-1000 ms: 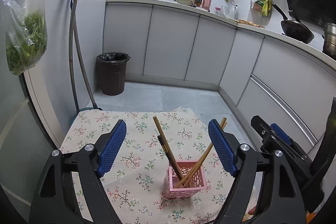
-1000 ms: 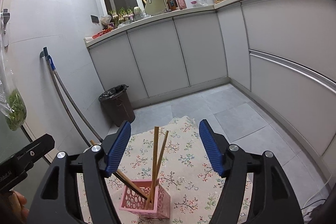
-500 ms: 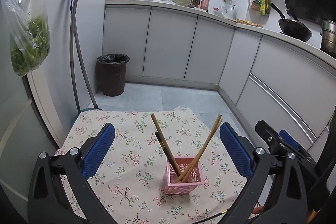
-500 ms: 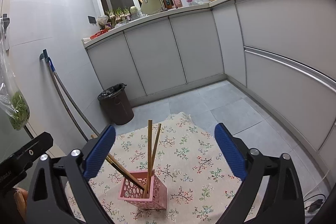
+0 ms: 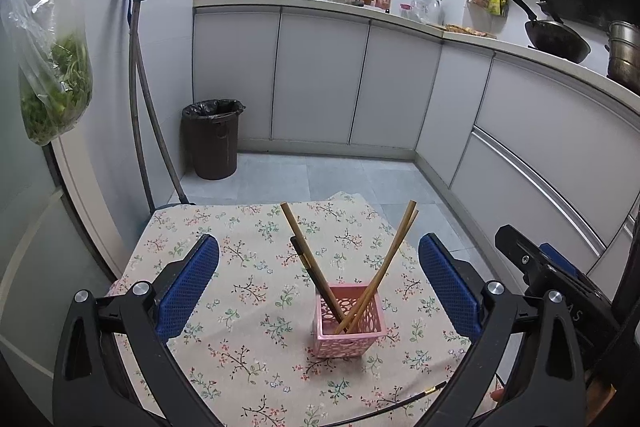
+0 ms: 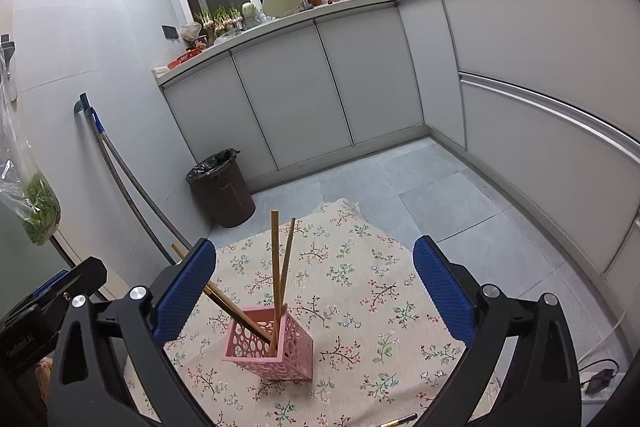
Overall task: Organize utensils
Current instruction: 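Raise both open grippers away from the pink basket, then lower the left gripper onto another black chopstick and close it while the right gripper approaches the wooden chopsticks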
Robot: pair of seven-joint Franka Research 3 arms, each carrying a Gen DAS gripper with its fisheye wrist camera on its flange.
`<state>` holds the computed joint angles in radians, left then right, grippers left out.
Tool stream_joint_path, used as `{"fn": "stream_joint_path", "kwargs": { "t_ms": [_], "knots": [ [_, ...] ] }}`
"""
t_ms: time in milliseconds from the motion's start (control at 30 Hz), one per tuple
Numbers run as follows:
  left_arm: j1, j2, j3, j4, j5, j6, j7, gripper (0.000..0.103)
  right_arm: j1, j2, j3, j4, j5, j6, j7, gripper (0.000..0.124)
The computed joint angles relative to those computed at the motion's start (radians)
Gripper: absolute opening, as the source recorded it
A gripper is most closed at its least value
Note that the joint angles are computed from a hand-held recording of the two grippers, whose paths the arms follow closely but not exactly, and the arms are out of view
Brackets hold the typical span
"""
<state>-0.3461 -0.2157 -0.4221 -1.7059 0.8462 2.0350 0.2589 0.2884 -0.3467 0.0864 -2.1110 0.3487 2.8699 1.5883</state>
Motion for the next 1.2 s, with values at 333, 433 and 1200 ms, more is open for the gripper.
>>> {"fn": "stream_joint_path", "kwargs": {
  "t_ms": [333, 433, 1200],
  "knots": [
    [-0.024, 0.032, 0.001, 0.028, -0.026, -0.009, 0.056, 0.096, 0.000, -0.058, -0.027, -0.042, 0.037, -0.055, 0.001, 0.096],
    [-0.037, 0.054, 0.009, 0.045, -0.066, -0.012, 0.106, 0.096, -0.006, -0.089, -0.053, -0.070, 0.072, -0.108, 0.014, 0.096],
    [-0.242, 0.435, 0.045, 0.358, -0.399, -0.062, 0.715, 0.096, -0.260, -0.339, -0.142, -0.337, 0.149, -0.373, 0.429, 0.096]
  ]
}}
